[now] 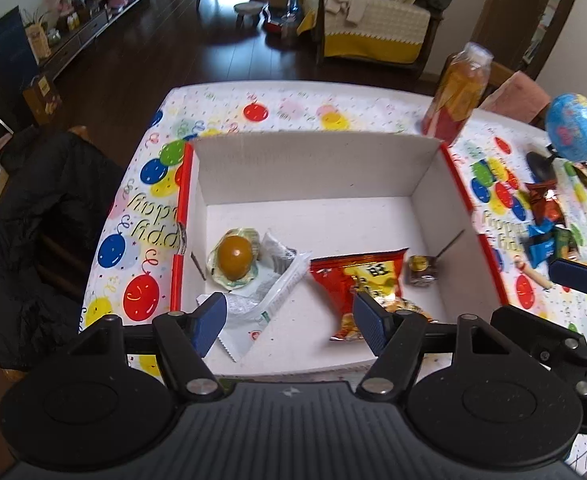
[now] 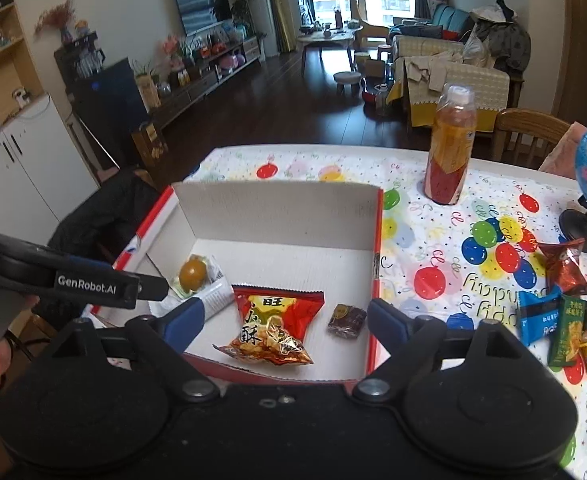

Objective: Organize snacks
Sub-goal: 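Carry the egg and chocolate into the red box and release both, then move both grippers back toward the remaining snack pile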

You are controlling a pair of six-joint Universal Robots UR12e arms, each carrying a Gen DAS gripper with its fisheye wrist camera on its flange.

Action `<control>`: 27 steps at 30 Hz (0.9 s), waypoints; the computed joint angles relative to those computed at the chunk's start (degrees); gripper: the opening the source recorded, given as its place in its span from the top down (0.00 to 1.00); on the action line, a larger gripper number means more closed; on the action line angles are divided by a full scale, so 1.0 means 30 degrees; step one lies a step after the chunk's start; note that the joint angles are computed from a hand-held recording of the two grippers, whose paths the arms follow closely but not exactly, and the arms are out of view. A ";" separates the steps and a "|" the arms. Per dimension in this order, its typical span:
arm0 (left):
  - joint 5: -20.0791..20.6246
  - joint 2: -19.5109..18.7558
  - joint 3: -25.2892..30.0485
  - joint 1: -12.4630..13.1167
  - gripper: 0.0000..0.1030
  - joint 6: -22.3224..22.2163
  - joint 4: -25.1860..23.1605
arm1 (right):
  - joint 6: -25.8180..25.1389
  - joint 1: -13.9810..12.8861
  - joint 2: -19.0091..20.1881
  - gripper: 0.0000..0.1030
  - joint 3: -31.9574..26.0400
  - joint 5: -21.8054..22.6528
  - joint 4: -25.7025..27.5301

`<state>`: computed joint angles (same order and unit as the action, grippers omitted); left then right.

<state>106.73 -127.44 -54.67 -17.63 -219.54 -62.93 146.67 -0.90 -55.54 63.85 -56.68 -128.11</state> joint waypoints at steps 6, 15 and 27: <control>0.0319 0.0392 -0.0429 -0.0394 0.27 0.0627 0.1366 | 0.0324 -0.0451 -0.0505 0.07 0.0533 0.1073 -0.0699; 0.0515 0.0525 -0.0539 -0.0903 0.18 0.1264 0.2704 | 0.1382 -0.1174 -0.1053 0.00 0.1235 0.2085 -0.1673; -0.0043 -0.0565 0.0588 -0.1687 0.02 0.2995 0.4391 | 0.2188 -0.2416 -0.1454 0.00 0.2409 0.1486 -0.3318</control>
<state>106.60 -129.13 -52.90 -22.68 -210.56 -49.76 153.24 -8.14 -59.90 71.08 -52.23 -138.06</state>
